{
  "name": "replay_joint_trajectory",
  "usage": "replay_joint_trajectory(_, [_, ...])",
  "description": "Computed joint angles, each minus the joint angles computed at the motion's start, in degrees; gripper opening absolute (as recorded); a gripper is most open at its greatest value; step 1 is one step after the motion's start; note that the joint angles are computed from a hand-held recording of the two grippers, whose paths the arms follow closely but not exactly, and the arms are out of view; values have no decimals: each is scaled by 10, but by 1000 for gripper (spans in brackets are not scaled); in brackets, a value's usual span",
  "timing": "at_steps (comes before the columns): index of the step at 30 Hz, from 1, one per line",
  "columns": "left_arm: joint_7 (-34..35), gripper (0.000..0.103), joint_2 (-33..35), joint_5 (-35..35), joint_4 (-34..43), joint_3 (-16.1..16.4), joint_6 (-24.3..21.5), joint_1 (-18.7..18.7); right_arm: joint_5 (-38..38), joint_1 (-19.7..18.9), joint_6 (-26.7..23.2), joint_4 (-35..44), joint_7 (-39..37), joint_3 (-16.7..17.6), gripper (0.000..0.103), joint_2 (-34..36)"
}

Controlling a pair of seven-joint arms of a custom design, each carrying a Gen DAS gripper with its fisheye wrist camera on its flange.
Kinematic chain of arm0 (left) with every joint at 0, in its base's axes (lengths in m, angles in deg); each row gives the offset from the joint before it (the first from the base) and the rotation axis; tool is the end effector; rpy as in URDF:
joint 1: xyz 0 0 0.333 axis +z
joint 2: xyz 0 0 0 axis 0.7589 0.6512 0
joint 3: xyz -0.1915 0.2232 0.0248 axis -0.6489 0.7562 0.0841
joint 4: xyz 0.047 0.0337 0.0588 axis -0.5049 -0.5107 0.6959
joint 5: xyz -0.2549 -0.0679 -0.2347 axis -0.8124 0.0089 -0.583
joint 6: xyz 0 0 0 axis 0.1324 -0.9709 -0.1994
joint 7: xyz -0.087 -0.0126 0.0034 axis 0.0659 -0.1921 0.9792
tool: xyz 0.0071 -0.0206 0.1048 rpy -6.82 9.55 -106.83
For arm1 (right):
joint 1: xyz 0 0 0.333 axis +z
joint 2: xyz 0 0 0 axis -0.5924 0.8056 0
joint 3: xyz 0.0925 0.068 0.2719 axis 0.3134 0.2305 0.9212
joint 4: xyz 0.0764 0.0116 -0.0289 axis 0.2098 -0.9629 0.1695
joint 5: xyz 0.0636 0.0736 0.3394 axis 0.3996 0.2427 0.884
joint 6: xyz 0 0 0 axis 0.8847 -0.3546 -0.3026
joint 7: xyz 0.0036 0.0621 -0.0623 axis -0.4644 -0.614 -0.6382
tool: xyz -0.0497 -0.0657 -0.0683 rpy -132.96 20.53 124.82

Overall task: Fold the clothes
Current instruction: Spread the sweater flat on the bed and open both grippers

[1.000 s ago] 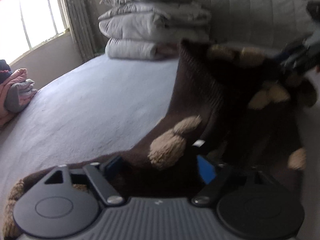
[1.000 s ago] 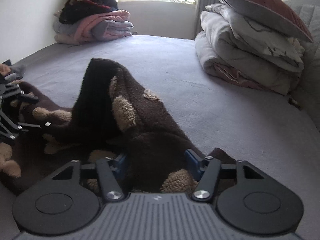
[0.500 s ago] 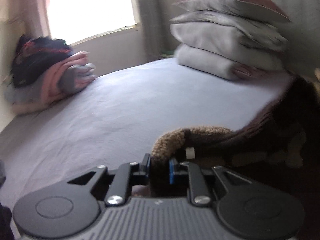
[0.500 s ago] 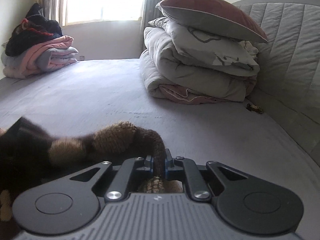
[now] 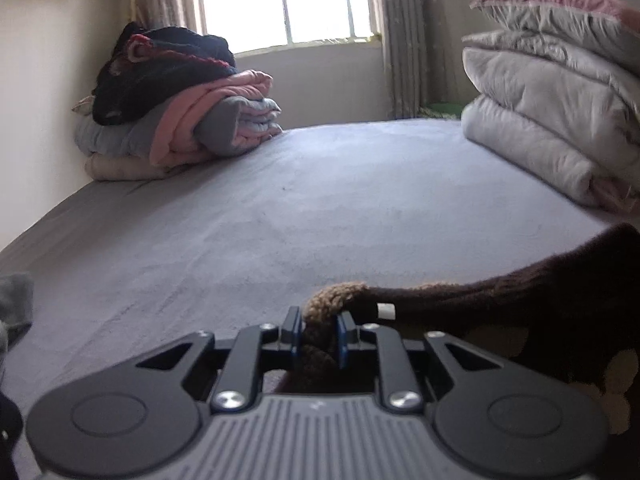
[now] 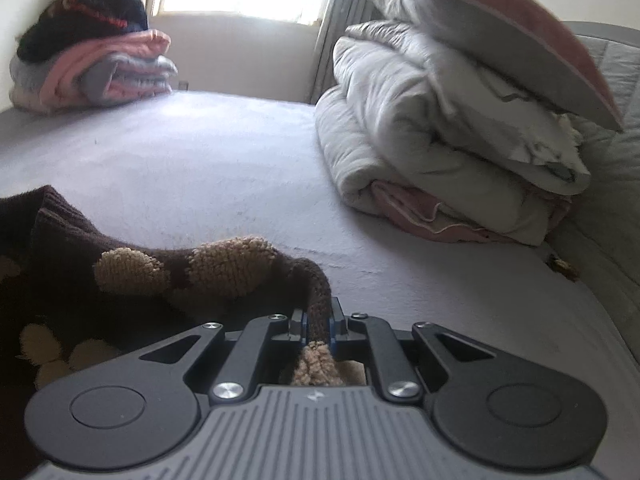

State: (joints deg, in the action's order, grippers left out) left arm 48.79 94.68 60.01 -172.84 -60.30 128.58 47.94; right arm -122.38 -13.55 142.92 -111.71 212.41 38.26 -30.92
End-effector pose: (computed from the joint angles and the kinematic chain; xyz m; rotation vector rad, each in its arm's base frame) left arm 0.5825 -0.1508 0.5219 -1.1962 1.9592 -0.9957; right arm 0.4364 0.2548 0.5349 -1.4080 2.0587 -1.2839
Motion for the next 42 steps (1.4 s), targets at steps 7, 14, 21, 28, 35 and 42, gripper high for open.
replay_joint_trajectory(7, [-76, 45, 25, 102, 16, 67, -19, -53, 31, 5, -9, 43, -31, -20, 17, 62])
replay_joint_trajectory(14, [-32, 76, -12, 71, -23, -1, 5, 10, 23, 34, -43, 67, -48, -21, 52, 71])
replay_joint_trajectory(21, [192, 83, -113, -221, -67, -49, -50, 42, 36, 45, -49, 32, -3, 2, 54, 6])
replay_joint_trajectory(28, [302, 85, -223, -337, -134, 37, -112, -31, 68, 48, -84, -8, 23, 46, 55, -67])
replay_joint_trajectory(35, [286, 87, -308, -337, -203, 111, -173, -78, 105, 52, -106, -44, 47, 85, 57, -127])
replay_joint_trajectory(42, [259, 87, -375, -299, -282, 167, -204, -113, 148, 53, -107, -84, 81, 113, 57, -167])
